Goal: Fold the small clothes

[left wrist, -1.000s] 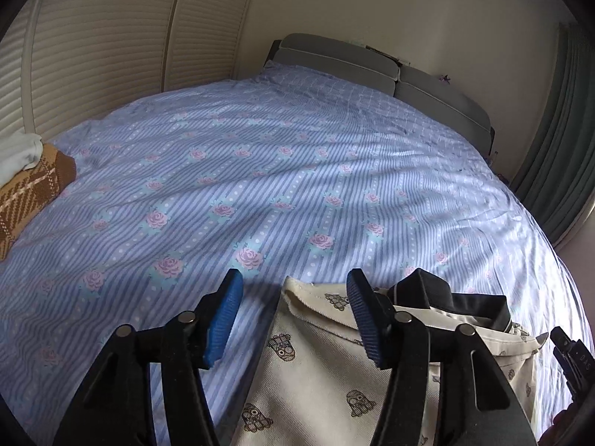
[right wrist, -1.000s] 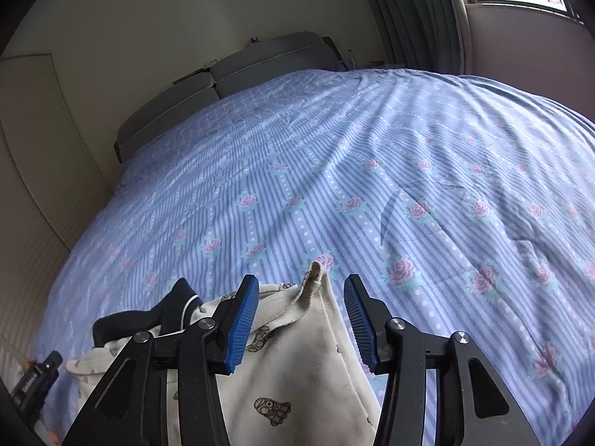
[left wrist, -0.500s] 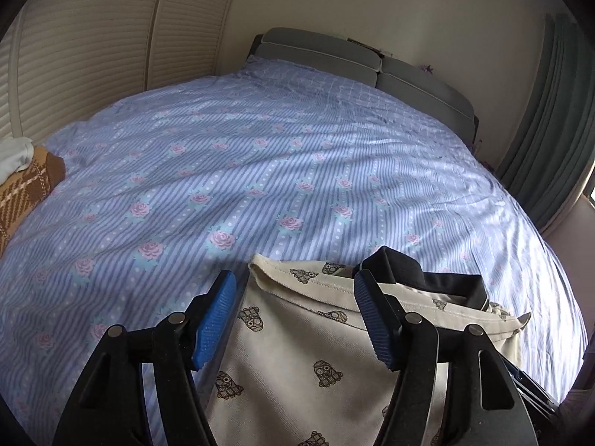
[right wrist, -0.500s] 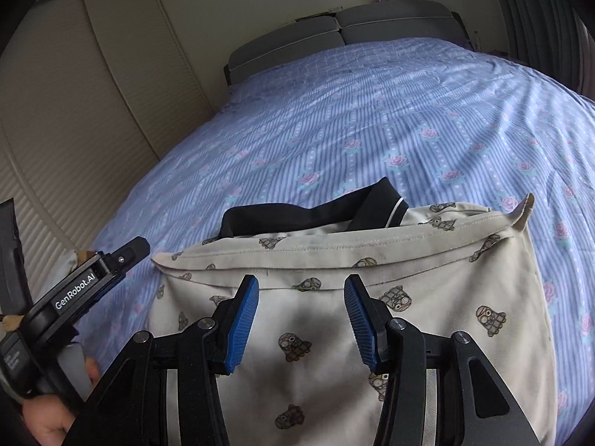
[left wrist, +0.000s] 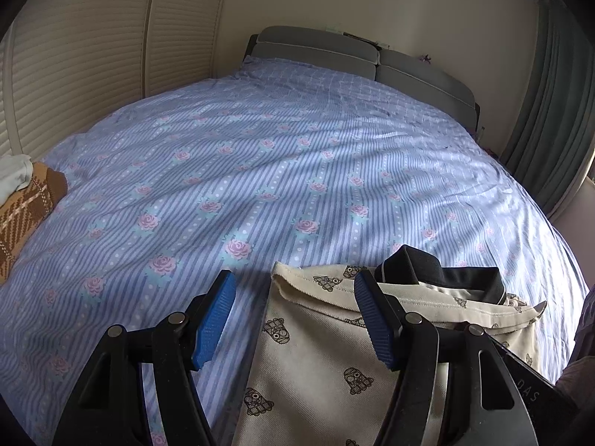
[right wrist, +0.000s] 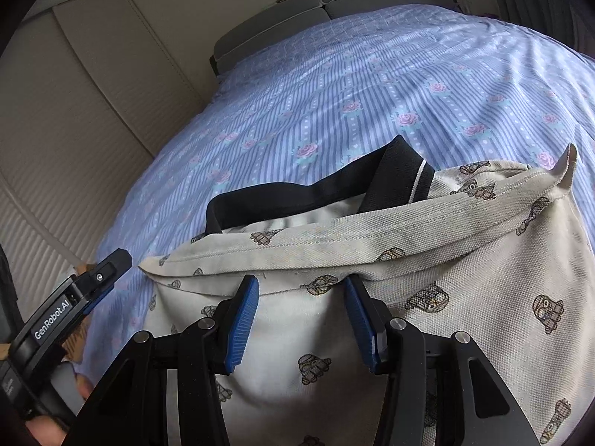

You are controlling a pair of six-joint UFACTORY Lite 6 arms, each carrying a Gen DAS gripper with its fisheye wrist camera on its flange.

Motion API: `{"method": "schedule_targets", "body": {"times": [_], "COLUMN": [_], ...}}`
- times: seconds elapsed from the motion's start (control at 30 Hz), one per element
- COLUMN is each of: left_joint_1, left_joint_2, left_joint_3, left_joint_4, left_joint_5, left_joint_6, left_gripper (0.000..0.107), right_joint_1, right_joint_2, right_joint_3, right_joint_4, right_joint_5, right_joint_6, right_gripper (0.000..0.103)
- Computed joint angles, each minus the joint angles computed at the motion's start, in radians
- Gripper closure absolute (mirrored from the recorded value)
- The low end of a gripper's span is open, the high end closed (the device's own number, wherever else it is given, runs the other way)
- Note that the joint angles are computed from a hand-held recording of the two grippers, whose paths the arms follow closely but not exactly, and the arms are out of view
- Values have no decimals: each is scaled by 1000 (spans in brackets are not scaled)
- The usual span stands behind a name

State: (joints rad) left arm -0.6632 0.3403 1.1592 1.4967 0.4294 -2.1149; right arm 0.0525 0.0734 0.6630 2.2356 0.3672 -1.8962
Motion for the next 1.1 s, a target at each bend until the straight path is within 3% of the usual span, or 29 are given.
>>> {"method": "schedule_targets", "body": {"times": [0.33,0.47,0.8,0.97,1.03,1.1], "left_joint_1": [-4,-1,3,31,44,58], "left_joint_2": [25,35,24,15,6,-2], "left_joint_3": [14,18,6,-14,-25,-36], "left_joint_4": [44,54,57,70,80,99], "left_joint_5": [-3,-2,39,26,23,13], "left_joint_6": [-34,-36,-25,-42,-56,-81], "left_gripper": [42,42,42,42,42,42], "right_joint_1": [17,-3,-15,34,40,41], "right_joint_2": [146,212,31,50,77,116], "right_joint_3": [252,336,126,114,132,167], "right_joint_4": [64,-43,0,54,35,-23], "right_joint_5": [-110,-123,-54,-47,-30,-20], "right_joint_6": [-88,13,-26,-55,-26,37], "right_gripper": [54,54,54,55,61,79]}}
